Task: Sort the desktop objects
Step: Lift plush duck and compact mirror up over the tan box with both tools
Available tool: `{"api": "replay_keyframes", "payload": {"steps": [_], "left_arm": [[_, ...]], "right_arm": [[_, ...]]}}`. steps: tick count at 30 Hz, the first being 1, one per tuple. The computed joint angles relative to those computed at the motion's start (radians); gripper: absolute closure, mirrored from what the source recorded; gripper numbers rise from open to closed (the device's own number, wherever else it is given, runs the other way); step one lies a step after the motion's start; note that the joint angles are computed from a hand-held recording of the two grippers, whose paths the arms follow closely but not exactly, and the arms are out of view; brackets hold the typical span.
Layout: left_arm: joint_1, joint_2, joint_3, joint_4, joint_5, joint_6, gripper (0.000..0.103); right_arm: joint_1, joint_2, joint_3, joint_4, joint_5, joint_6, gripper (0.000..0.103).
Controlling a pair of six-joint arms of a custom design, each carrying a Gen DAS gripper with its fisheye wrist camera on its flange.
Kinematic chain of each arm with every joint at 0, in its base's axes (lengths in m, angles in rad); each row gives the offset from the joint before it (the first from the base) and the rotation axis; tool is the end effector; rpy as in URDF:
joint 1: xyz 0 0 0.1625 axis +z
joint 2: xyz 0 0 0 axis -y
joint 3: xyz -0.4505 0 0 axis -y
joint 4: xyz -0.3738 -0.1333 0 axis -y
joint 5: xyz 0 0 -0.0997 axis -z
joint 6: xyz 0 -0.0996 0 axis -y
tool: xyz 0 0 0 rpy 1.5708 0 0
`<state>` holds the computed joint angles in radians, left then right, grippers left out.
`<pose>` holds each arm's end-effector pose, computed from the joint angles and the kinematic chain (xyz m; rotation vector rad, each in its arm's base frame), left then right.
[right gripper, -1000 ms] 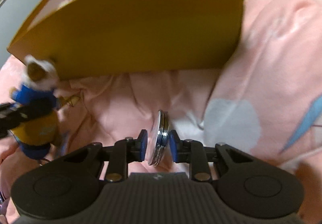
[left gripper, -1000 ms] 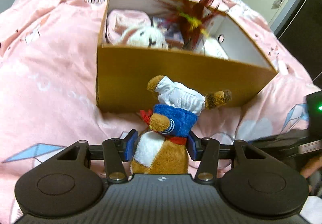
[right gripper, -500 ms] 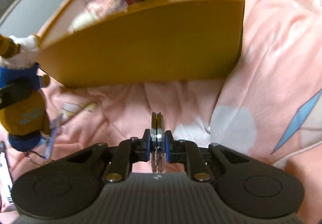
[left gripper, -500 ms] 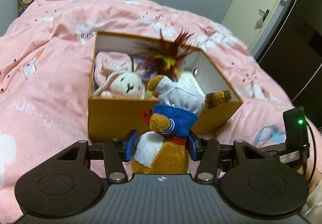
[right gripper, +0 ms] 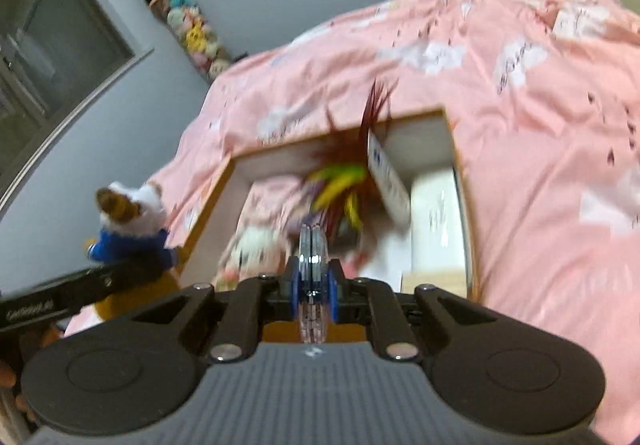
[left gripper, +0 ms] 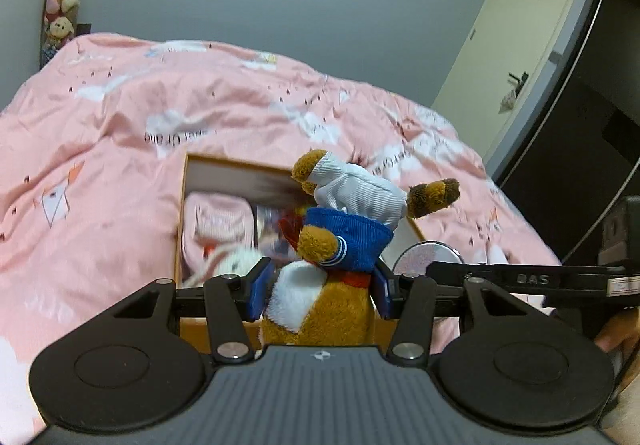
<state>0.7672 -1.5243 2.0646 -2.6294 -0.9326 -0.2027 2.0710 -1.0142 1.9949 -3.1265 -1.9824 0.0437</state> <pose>-0.2030 -0.4633 0.4001 0.5603 2.5895 -1.0335 0.3598 -0.4635 0.2120 0.4573 -2.7193 0.9382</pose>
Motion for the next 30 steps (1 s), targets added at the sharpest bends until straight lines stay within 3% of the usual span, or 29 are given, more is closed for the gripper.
{"api": "replay_keyframes", "payload": {"steps": [4, 14, 23, 26, 30], "left_arm": [[0.015, 0.036, -0.029, -0.068, 0.029, 0.021, 0.045], [0.078, 0.125, -0.11, -0.08, 0.05, 0.061, 0.045], [0.123, 0.176, -0.171, -0.036, 0.012, 0.07, 0.045], [0.139, 0.186, -0.188, -0.012, -0.027, 0.06, 0.045], [0.165, 0.208, -0.231, 0.108, -0.104, 0.017, 0.045]], "right_arm": [[-0.023, 0.095, -0.083, -0.027, -0.048, 0.0, 0.088], [-0.094, 0.222, -0.24, 0.196, -0.089, 0.057, 0.088], [-0.115, 0.246, -0.296, 0.315, -0.088, 0.096, 0.088], [-0.117, 0.249, -0.3, 0.327, -0.095, 0.09, 0.088], [-0.113, 0.251, -0.312, 0.357, -0.114, 0.086, 0.087]]}}
